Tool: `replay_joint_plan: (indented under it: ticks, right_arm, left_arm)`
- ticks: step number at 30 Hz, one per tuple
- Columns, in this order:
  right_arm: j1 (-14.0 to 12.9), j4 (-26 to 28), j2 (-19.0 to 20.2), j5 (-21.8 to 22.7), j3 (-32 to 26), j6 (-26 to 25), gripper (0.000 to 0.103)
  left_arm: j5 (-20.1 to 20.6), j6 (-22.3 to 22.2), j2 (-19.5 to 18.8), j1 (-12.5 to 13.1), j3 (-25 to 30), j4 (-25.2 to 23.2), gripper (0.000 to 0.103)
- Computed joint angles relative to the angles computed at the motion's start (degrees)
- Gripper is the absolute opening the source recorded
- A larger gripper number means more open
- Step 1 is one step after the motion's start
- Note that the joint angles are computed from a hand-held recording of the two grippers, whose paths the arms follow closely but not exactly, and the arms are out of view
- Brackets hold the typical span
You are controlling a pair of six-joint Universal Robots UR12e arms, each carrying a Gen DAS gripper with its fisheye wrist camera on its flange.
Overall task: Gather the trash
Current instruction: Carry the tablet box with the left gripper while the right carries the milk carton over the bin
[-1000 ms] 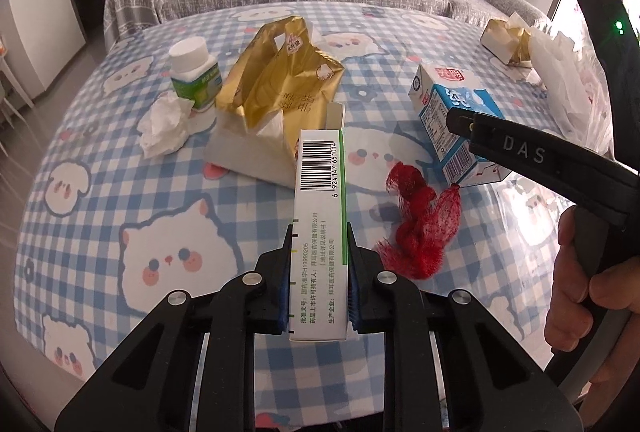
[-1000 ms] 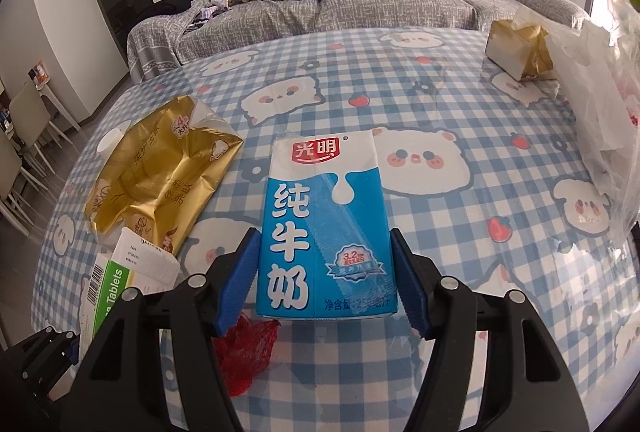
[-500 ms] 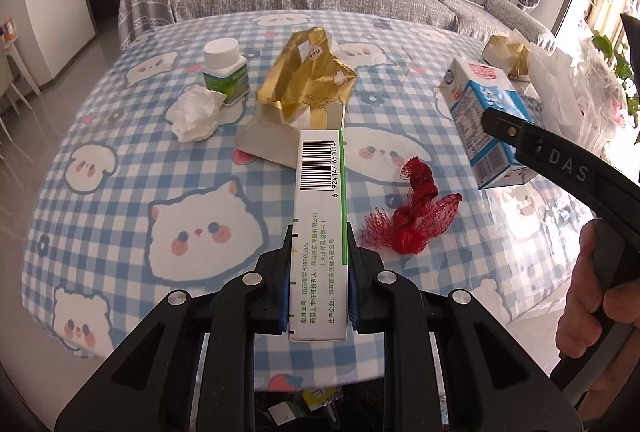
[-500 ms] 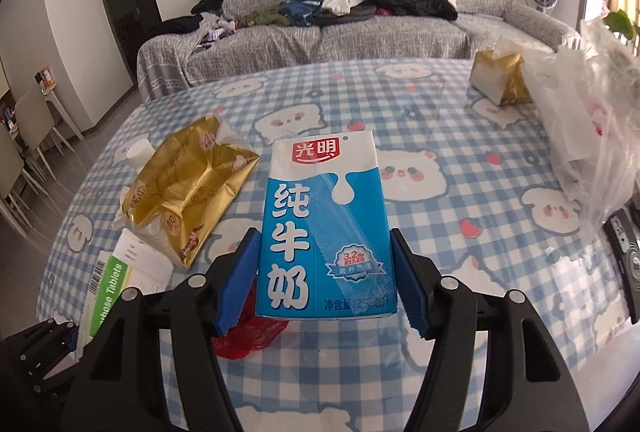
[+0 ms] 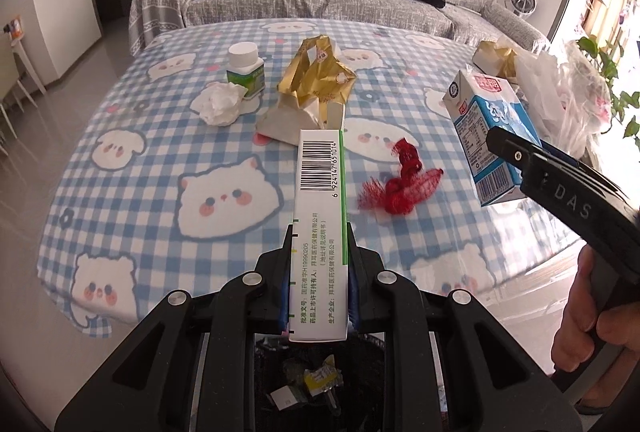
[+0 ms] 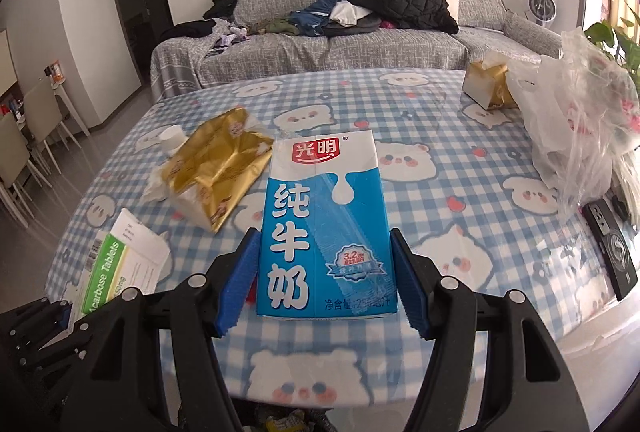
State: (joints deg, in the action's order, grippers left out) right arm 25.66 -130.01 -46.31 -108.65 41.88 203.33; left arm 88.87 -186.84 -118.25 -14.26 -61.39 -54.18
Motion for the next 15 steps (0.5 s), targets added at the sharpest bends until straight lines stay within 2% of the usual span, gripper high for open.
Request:
replay_joint_plan:
  ticks: [15]
  right_arm:
    - [3.5,-7.0,-7.6,-0.9,13.5,0.1,0.061]
  left_arm:
    - [-1.5,-1.1,7.0,0.0,-10.1,3.5,0.02]
